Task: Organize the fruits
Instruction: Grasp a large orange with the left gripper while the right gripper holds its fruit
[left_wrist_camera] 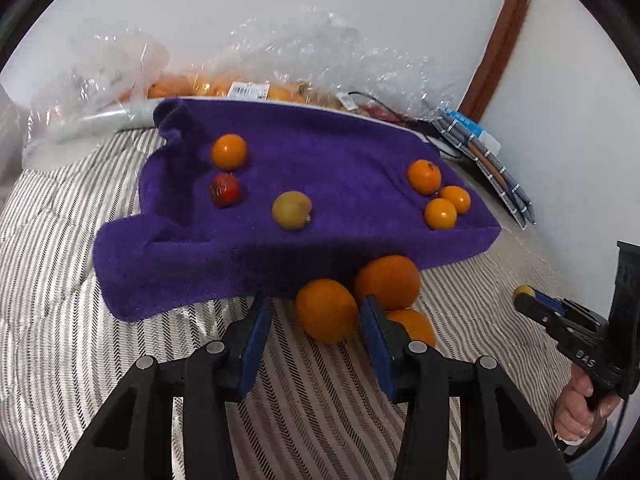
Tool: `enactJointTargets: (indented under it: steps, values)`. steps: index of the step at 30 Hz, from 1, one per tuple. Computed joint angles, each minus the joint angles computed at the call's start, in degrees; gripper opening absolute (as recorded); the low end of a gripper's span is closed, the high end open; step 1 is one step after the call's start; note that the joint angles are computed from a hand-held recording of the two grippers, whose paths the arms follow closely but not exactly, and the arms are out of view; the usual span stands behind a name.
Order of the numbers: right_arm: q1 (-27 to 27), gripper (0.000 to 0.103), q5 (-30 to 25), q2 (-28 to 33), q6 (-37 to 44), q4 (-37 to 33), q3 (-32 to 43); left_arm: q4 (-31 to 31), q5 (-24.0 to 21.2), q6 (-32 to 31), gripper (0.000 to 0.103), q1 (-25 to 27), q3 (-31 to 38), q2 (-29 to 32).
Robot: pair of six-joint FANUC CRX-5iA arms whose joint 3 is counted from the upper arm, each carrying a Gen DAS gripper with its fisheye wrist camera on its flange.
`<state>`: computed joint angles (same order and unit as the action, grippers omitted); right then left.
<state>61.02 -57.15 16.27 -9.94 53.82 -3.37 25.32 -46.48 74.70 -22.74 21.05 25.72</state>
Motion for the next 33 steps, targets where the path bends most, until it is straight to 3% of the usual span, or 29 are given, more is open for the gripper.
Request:
enactJointTargets:
  steps: [4,8,14,22,28,33]
  values:
    - [-0.4,0.024,3.2,-1.7,-3.3,1.9,-2.8,-2.0,-1.6,0.9,0.044,-0.7,2.5,1.5]
    - [-0.6,0.024,4.1,-2.9,-7.5,3.9,-4.9,0.4,-0.4,-1.3,0.033,-0.3,0.7,0.8]
    - [-0.7,0.024,3.6,-2.9,-8.7,4.2,-5.2,-5.2,-0.5,4.5,0.034,0.0,1.3,-0.2]
    - [-0.7,0.024,3.3,-2.7,-7.8,3.2,-4.7,-11.4,-2.8,7.1,0.033,-1.5,4.9,1.1]
    - [-0.5,0.024,2.4,-2.7,-8.8,4.4,-4.9,-4.9,6.3,2.5,0.033,-0.8,-3.2,-3.0]
    - [-0.3,0.024,1.7,-2.7,-9.7,4.7,-4.9,-0.7,10.6,-1.7,0.033,-0.8,-7.1,-4.9]
